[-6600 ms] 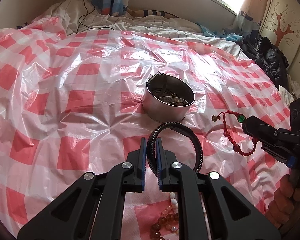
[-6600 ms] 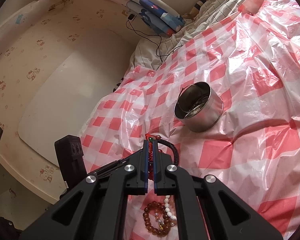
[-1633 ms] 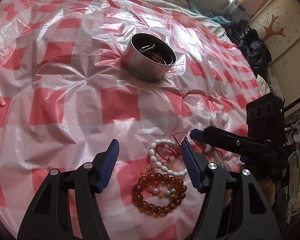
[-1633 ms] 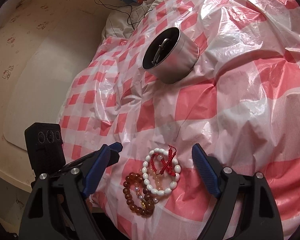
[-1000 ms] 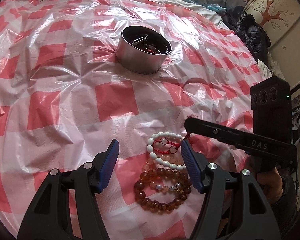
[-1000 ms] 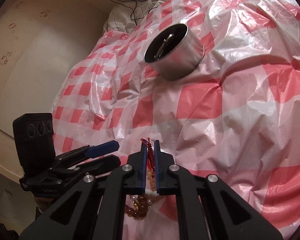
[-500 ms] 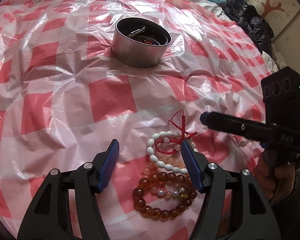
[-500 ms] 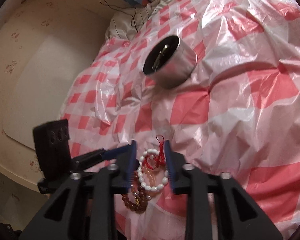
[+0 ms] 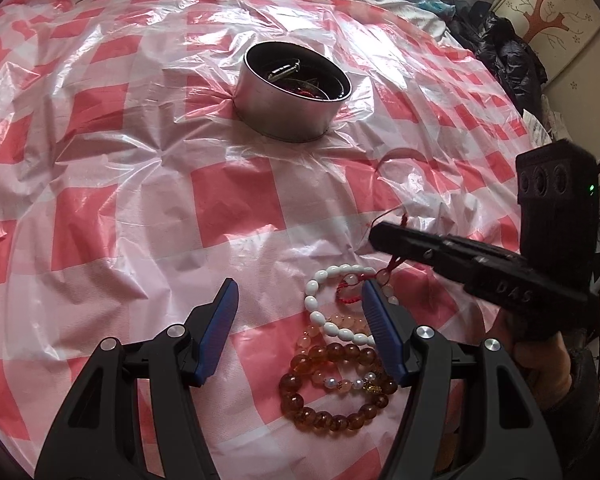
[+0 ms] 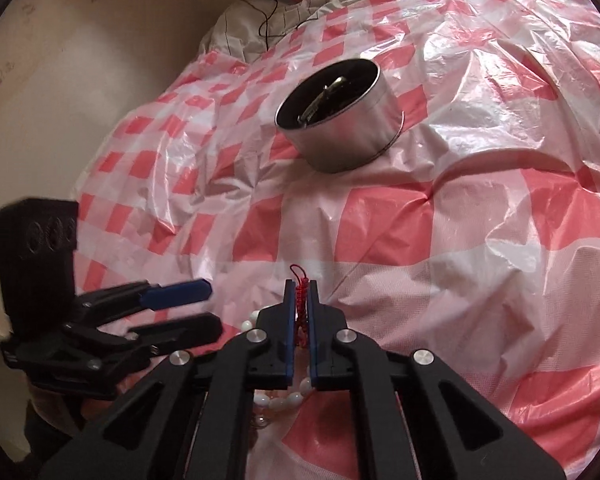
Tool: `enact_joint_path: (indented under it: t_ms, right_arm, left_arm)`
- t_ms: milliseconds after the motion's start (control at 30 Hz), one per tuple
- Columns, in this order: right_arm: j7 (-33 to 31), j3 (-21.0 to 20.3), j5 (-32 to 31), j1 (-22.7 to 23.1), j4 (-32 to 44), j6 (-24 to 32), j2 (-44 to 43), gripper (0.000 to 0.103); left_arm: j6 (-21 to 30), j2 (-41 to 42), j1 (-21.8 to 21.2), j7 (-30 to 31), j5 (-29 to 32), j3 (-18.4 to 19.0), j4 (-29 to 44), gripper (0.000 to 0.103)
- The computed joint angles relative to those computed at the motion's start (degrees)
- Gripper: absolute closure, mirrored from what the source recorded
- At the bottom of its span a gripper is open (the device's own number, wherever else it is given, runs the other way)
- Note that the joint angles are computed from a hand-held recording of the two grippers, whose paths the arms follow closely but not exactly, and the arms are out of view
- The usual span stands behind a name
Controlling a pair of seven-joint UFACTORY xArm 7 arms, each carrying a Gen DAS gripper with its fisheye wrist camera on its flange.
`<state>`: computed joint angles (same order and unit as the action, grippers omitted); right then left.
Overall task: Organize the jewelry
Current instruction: 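Grasp the white bead bracelet with the left gripper while the right gripper grasps the red string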
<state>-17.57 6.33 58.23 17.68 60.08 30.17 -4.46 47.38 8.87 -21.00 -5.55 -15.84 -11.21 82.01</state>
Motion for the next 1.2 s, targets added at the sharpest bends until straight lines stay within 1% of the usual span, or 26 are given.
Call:
enact_joint_path:
  t_ms: [67,100,167,200,233,300,367,400,433,467,500,633,733,833,1000,1200]
  right_arm:
    - [-4.6,-1.1,7.3,-0.1,-0.9,0.1,-1.5,0.097]
    - [-6.0,-1.5,9.9,-0.1,-0.8,0.2,-1.8,0.097]
    - [-7.4,-1.8,12.8,-0.3,-1.1,-0.3,-2.6,0.097]
    - [-8.7,-2.1,14.7,-0.4,-1.1,0.2,-2.8,0.097]
    - [-9.4,-2.3,16.1,-0.6,-0.9,0.4,-2.8,0.097]
    - [-9.5,-2.3,16.6,-0.9,-0.9,0.4,-3.0,0.097]
    - [-9.4,-2.3,16.7,-1.2,-0.8,0.8,-3.2,0.097]
    - [-9.3,-2.3,16.6,-1.3,-0.7,0.9,-3.2,0.097]
    - [-9.2,-2.3,16.6,-1.4,-0.7,1.0,-3.2,0.097]
    - [-9.3,-2.3,16.8,-1.4,-0.8,1.1,-3.3,0.097]
    - [-9.4,-2.3,16.9,-1.5,-0.8,1.2,-3.4,0.097]
    - [-9.5,-2.4,17.7,-1.5,-0.8,1.2,-3.7,0.097]
    - [-10.2,-2.5,19.5,-1.4,-0.8,1.2,-3.9,0.097]
    - [-10.6,-2.4,20.6,-1.4,-1.0,1.1,-4.3,0.097]
    - [-11.7,-2.5,22.8,-1.3,-0.2,0.7,-4.7,0.097]
    - [-13.2,-2.6,24.4,-1.3,1.5,-0.3,-5.3,0.097]
  left_arm:
    - [0.1,1.1,-0.7,-0.4,1.0,-0.3,0.9,0.042]
    - [0.5,1.7,-1.3,-1.0,2.5,-0.4,1.6,0.042]
    - [0.8,2.8,-2.9,-3.1,7.5,-0.1,2.8,0.042]
    - [1.0,3.4,-3.5,-3.7,8.9,-0.1,3.4,0.042]
    - [1.2,3.9,-3.6,-3.7,9.2,-0.2,3.8,0.042]
    - [0.6,4.3,-4.2,-4.6,10.7,-0.1,4.0,0.043]
    - [0.9,4.8,-4.8,-4.7,12.7,-0.1,4.5,0.059]
    - [2.1,5.2,-5.7,-5.9,15.5,0.4,5.3,0.078]
    - [2.5,5.3,-6.4,-6.5,17.2,1.1,5.6,0.089]
    - [2.8,5.4,-5.7,-5.8,16.5,0.5,5.8,0.094]
    - [2.9,5.3,-5.4,-5.3,16.0,0.4,5.9,0.096]
    - [0.2,3.4,-4.1,-3.1,12.6,-0.1,4.4,0.096]
    - [-3.1,1.5,-3.0,-2.3,9.4,-0.2,2.9,0.096]
    - [-5.8,0.3,-2.5,-2.9,7.9,-0.1,2.3,0.096]
    - [-8.4,-0.4,-2.6,-5.7,9.6,0.3,2.5,0.096]
    - [-10.8,0.2,-3.5,-11.9,16.4,1.2,4.0,0.096]
